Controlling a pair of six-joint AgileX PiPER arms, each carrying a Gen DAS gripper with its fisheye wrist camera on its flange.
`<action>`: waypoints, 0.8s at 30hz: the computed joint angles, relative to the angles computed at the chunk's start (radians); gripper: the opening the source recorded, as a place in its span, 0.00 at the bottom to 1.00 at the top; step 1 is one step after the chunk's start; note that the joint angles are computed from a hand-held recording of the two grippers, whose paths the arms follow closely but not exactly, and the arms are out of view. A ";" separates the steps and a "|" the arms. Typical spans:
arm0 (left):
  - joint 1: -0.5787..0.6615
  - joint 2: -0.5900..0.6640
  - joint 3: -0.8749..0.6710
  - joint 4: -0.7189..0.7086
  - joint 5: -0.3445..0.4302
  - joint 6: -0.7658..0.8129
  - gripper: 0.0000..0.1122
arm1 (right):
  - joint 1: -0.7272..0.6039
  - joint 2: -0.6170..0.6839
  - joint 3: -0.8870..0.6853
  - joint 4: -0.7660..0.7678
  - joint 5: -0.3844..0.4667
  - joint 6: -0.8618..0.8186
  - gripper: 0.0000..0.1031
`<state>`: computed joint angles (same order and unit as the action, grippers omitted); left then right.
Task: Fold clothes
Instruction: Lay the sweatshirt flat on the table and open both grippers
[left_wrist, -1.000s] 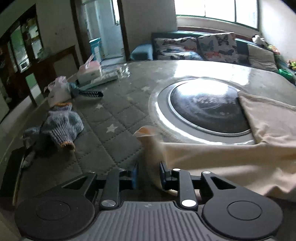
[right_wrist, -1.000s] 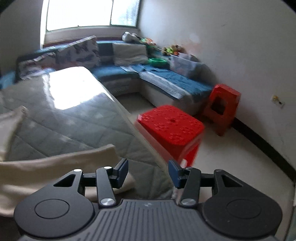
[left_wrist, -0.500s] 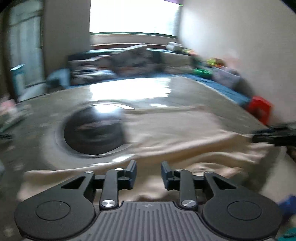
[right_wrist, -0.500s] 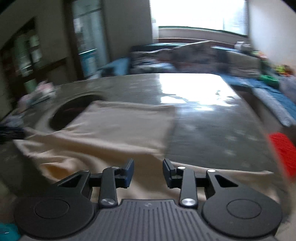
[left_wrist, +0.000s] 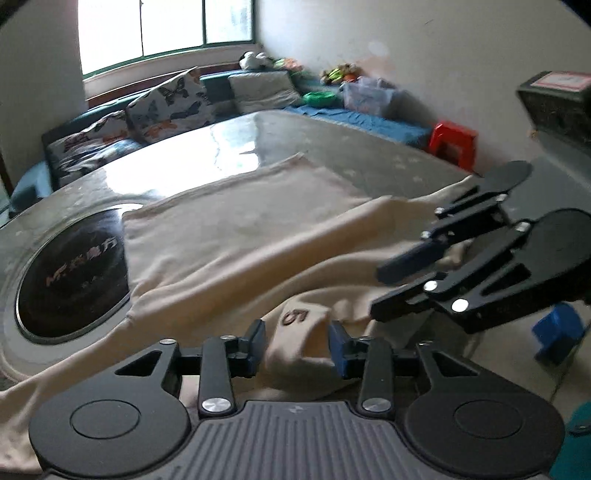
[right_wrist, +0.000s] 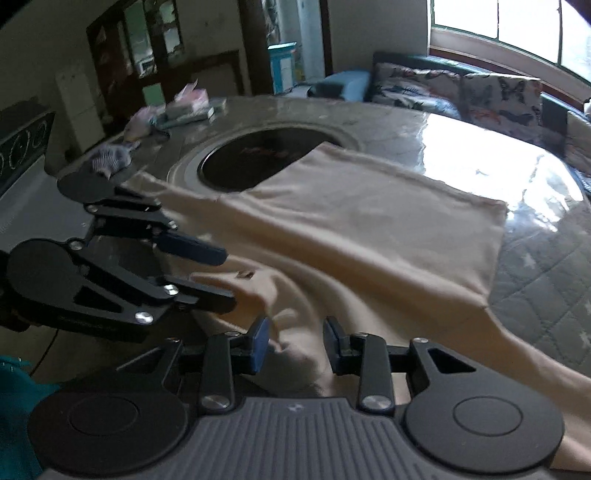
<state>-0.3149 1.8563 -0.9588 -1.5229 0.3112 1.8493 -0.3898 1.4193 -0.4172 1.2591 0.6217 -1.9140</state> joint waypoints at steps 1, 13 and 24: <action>-0.004 0.013 -0.006 -0.013 -0.013 0.009 0.13 | 0.010 0.002 0.007 0.010 -0.017 -0.010 0.21; 0.132 -0.120 0.125 0.010 0.194 0.119 0.03 | -0.167 -0.175 0.044 -0.223 0.185 0.045 0.05; 0.194 -0.110 0.086 0.182 0.270 0.008 0.09 | -0.204 -0.154 -0.021 -0.288 0.289 0.076 0.10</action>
<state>-0.1209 1.7468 -0.8729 -1.3405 0.5809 1.8573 -0.5939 1.2657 -0.4381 0.9715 0.9104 -1.8377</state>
